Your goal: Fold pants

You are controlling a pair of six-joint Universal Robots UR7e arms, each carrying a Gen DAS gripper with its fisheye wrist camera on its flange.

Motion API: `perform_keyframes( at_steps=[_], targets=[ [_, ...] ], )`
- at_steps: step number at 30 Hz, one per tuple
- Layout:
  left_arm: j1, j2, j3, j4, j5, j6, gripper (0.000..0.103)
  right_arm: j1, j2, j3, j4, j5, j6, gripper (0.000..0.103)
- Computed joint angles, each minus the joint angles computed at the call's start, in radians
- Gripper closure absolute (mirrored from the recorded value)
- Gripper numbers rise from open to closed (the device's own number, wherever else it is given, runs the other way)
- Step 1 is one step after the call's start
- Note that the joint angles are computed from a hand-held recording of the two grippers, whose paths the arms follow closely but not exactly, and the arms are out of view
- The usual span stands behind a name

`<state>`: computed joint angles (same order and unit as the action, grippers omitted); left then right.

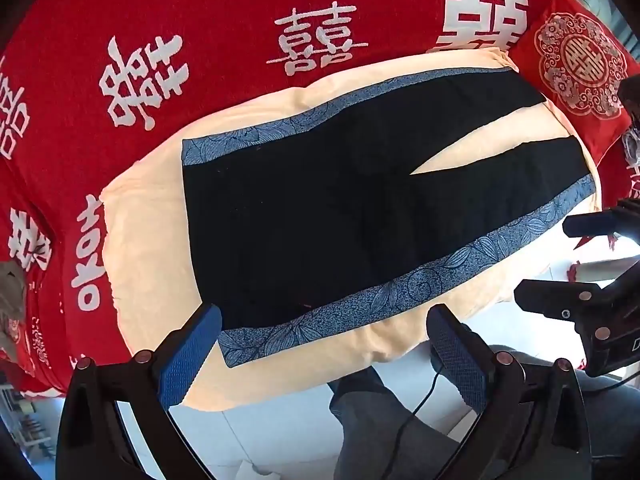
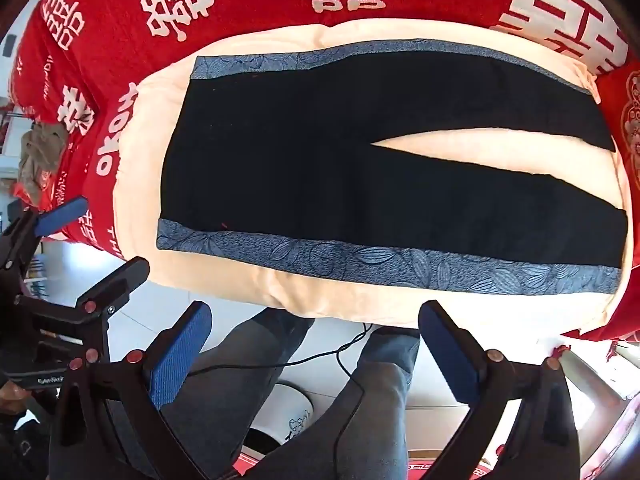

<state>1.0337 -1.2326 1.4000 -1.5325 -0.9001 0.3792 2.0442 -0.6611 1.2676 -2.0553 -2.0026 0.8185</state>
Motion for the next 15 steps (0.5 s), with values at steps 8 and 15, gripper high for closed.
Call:
perform_keyframes(
  at_steps=[8,15],
  targets=[
    [0.001,0.039,-0.058,0.043,-0.025,-0.019,0.0,-0.01,-0.028,0.024,-0.005,-0.025,0.03,0.0],
    [-0.007,0.058,-0.072,0.033,0.01,-0.024,0.0,-0.022,-0.028,0.011,0.007,-0.022,0.002,0.0]
  ],
)
